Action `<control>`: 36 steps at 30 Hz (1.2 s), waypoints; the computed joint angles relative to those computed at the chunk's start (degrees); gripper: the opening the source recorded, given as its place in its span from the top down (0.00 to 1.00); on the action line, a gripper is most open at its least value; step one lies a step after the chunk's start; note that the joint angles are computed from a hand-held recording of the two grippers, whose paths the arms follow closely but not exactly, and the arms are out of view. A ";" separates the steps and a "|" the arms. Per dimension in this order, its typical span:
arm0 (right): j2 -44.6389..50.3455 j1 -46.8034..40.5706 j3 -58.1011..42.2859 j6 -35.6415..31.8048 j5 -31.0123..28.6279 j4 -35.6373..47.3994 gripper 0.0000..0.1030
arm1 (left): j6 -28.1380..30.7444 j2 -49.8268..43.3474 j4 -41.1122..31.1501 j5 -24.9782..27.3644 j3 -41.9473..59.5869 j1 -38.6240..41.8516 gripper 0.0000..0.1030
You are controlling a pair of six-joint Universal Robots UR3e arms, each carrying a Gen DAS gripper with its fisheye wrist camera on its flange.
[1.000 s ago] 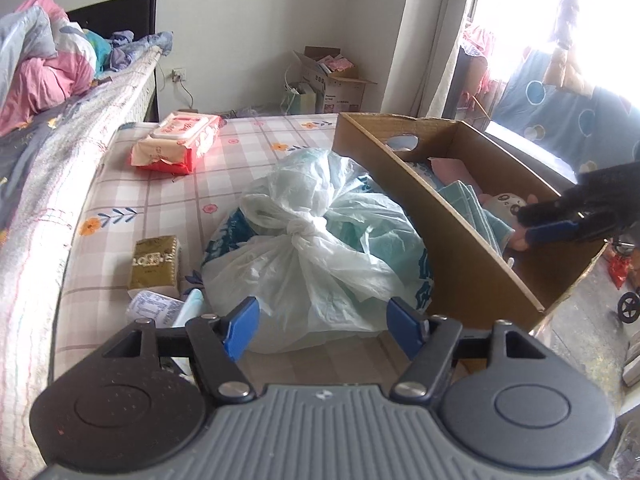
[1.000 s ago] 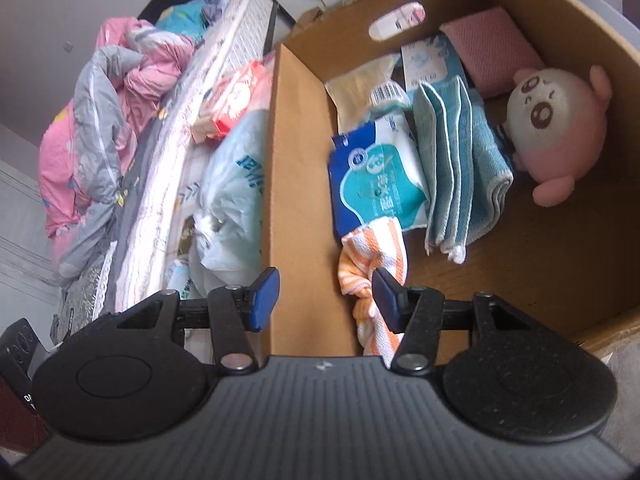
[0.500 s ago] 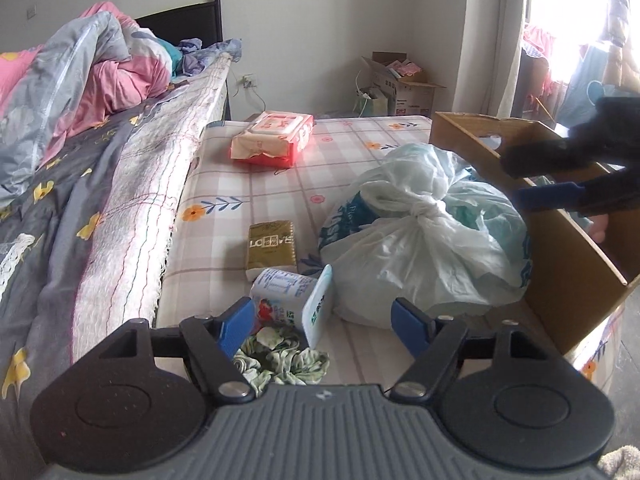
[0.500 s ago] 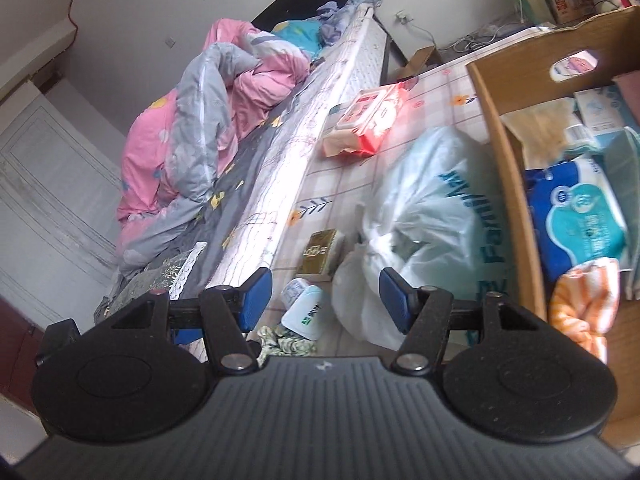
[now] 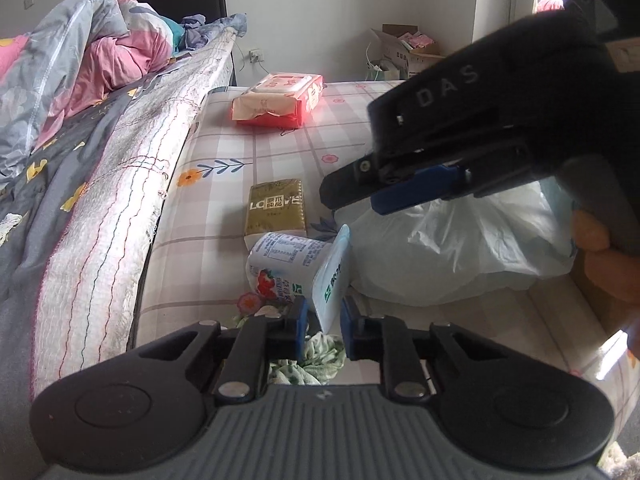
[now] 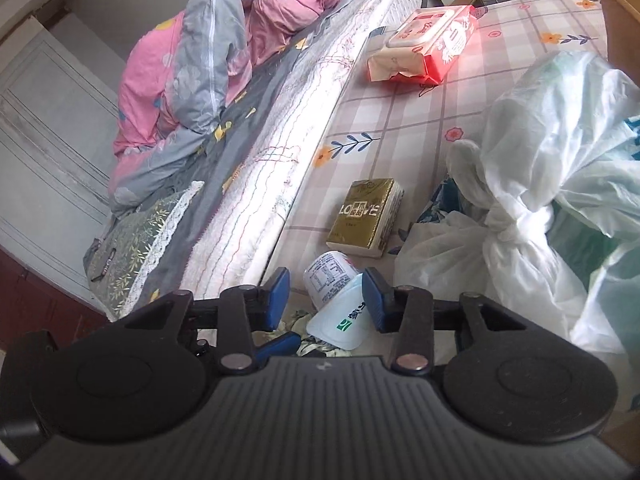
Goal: Organize soft objects
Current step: 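Move both tools back to the bed toward the white drink cup, then close the left tool on the white drink cup while the right tool closes on it too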
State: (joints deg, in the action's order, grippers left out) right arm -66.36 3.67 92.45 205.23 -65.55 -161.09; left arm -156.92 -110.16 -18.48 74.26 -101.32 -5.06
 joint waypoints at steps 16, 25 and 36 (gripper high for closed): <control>10.49 2.53 -11.55 -1.60 -3.44 5.44 0.70 | -3.84 -3.41 1.11 -1.12 1.59 0.34 0.95; 9.11 0.89 -9.71 -0.73 0.74 4.43 0.68 | -6.45 -0.45 -4.02 -6.58 1.88 4.33 0.93; 12.76 -3.43 -12.32 6.85 14.68 1.81 0.69 | -11.79 -1.99 -13.11 -16.45 9.39 10.39 0.95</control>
